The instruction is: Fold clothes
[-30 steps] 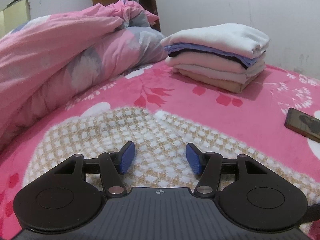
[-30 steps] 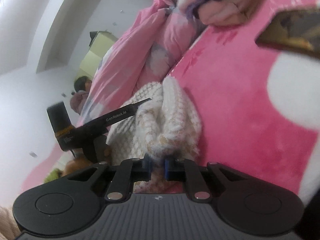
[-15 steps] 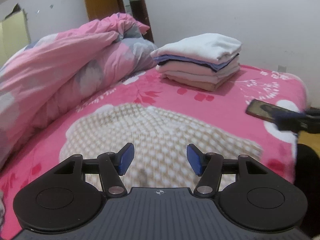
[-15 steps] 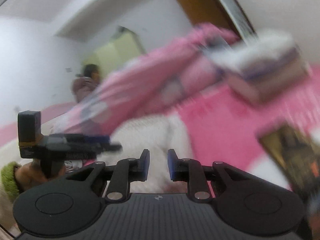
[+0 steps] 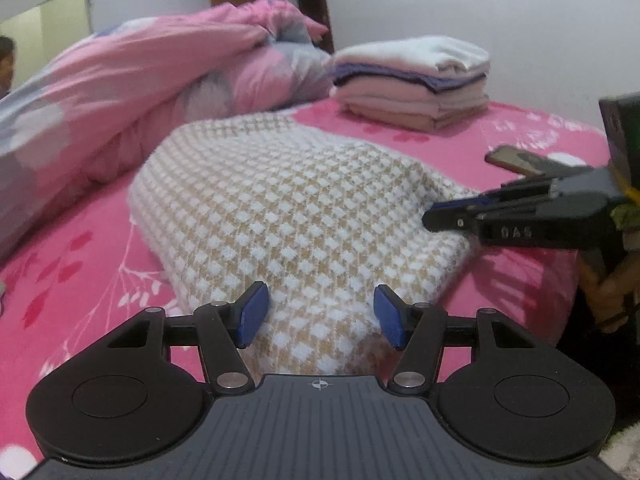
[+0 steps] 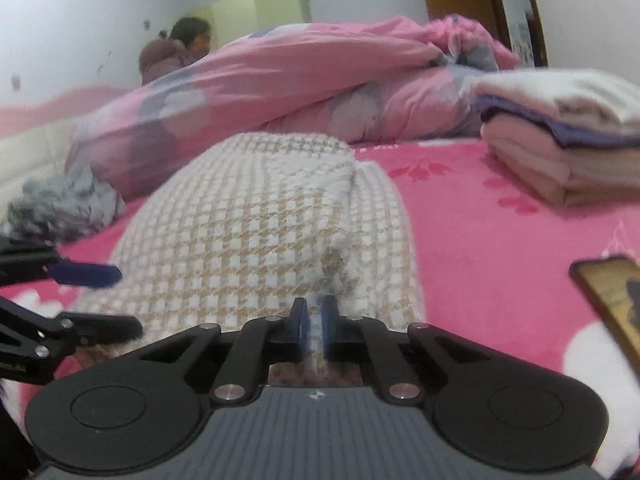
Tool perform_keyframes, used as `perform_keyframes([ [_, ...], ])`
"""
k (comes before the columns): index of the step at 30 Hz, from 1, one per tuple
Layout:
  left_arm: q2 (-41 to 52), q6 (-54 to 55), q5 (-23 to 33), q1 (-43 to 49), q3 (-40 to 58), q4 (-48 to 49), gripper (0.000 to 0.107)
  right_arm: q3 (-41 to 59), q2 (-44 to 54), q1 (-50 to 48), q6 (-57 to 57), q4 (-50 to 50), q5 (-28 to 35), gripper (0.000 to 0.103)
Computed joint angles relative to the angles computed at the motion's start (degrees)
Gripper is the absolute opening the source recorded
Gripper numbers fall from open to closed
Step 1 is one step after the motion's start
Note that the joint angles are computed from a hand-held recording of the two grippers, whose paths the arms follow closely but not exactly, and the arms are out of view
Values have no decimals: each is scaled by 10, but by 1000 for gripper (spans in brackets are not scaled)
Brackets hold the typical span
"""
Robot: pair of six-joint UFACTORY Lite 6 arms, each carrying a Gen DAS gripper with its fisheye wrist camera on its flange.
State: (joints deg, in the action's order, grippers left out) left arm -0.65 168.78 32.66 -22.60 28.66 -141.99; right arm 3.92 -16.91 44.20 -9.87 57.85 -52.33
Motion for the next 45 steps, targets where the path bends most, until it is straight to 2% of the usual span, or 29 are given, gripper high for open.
perform_keyframes([
  [2,-30,-36,21,15,-24,25,58,8,21,27,0,26,-20,6],
  [5,-64,-71,48,37,-55,49,58,11,0,7,-8,21,5,6],
  [12,-40,18,97,38,-96,-30,59,39,19,26,-72,69,10,6],
  [16,-26,12,130,57,-105,-19,59,98,-60,-20,-297,191,123,7],
  [19,-18,6,149,75,-108,2,59,166,-101,-12,-464,284,112,9],
  [22,-10,7,167,86,-111,13,59,240,-63,-9,-530,279,82,8],
  [25,0,-7,183,104,-109,40,59,274,39,-84,-475,213,143,8],
  [26,4,-15,188,110,-107,51,59,264,68,-99,-432,172,153,7],
  [28,9,-29,194,121,-103,71,59,265,123,-125,-417,151,178,7],
  [29,10,-34,195,126,-101,78,59,277,122,-125,-445,174,182,7],
  [33,16,-72,193,146,-90,116,59,373,121,-121,-678,361,185,9],
  [35,15,-94,186,151,-84,130,59,418,115,-128,-743,395,180,10],
  [39,14,-118,171,153,-76,141,59,501,148,-154,-675,287,192,10],
  [43,6,-120,156,145,-75,137,59,543,265,-234,-513,119,284,14],
  [45,-5,-138,144,149,-74,155,59,522,325,-265,-393,9,278,13],
])
